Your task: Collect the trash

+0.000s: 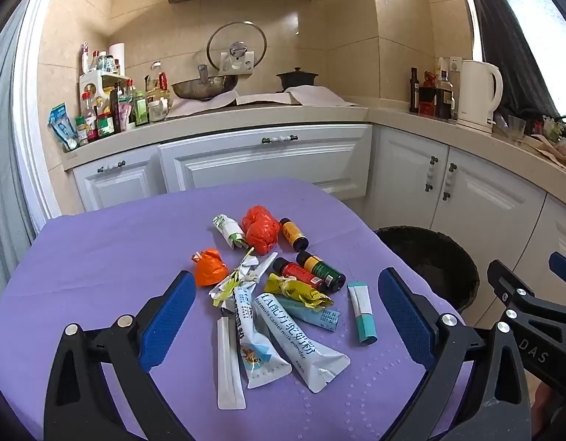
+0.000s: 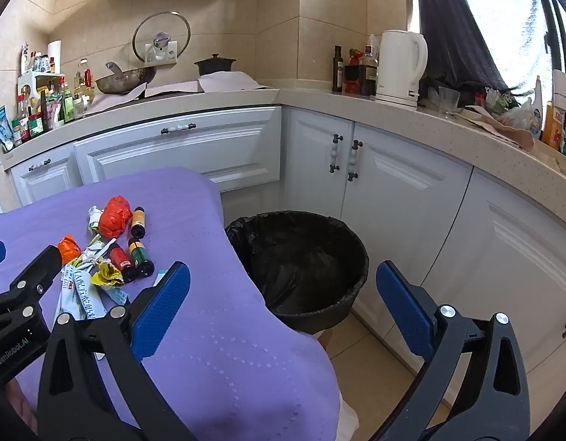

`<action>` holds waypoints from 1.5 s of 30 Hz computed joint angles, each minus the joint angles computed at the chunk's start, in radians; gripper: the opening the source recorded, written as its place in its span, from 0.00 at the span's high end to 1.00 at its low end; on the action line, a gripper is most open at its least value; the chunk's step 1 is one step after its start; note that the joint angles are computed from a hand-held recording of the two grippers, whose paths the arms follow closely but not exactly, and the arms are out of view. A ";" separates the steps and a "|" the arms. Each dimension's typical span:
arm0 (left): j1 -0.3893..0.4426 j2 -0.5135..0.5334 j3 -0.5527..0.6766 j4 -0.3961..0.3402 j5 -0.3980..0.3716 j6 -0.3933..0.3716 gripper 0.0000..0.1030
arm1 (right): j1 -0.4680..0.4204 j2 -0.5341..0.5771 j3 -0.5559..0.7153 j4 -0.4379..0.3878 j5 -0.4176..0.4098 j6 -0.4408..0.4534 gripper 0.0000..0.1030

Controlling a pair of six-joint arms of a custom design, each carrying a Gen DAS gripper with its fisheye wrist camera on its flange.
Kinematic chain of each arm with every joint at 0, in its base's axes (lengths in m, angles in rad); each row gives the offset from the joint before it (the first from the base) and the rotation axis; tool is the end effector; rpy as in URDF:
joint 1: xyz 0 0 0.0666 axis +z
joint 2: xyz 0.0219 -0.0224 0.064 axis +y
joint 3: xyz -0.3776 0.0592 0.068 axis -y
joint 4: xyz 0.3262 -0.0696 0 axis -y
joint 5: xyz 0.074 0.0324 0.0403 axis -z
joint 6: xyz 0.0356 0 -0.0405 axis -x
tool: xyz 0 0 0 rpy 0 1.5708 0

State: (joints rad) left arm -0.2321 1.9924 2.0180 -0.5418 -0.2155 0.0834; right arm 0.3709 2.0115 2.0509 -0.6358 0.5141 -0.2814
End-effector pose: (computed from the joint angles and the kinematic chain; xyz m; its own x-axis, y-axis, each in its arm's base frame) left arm 0.6431 -0.1446 0.4018 -0.4823 0.0304 -0.8755 0.0035 0.9995 0.0327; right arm 0.6190 0.2215 0.3968 -0.4852 0.0707 -0.8715 0.2065 0.9778 -0.0356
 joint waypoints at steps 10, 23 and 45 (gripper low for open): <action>0.003 -0.018 -0.024 0.018 -0.009 0.001 0.06 | 0.003 -0.005 -0.012 0.012 0.002 -0.002 0.04; 0.002 -0.028 -0.020 0.009 -0.012 -0.002 0.06 | 0.006 -0.015 -0.018 0.018 0.009 0.002 0.04; 0.001 -0.032 -0.028 0.018 -0.016 -0.004 0.06 | 0.002 -0.025 -0.028 0.025 0.010 0.004 0.04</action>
State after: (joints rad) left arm -0.2307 1.9600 1.9901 -0.5234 -0.2312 0.0792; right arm 0.3729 1.9861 2.0229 -0.6106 0.5243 -0.2778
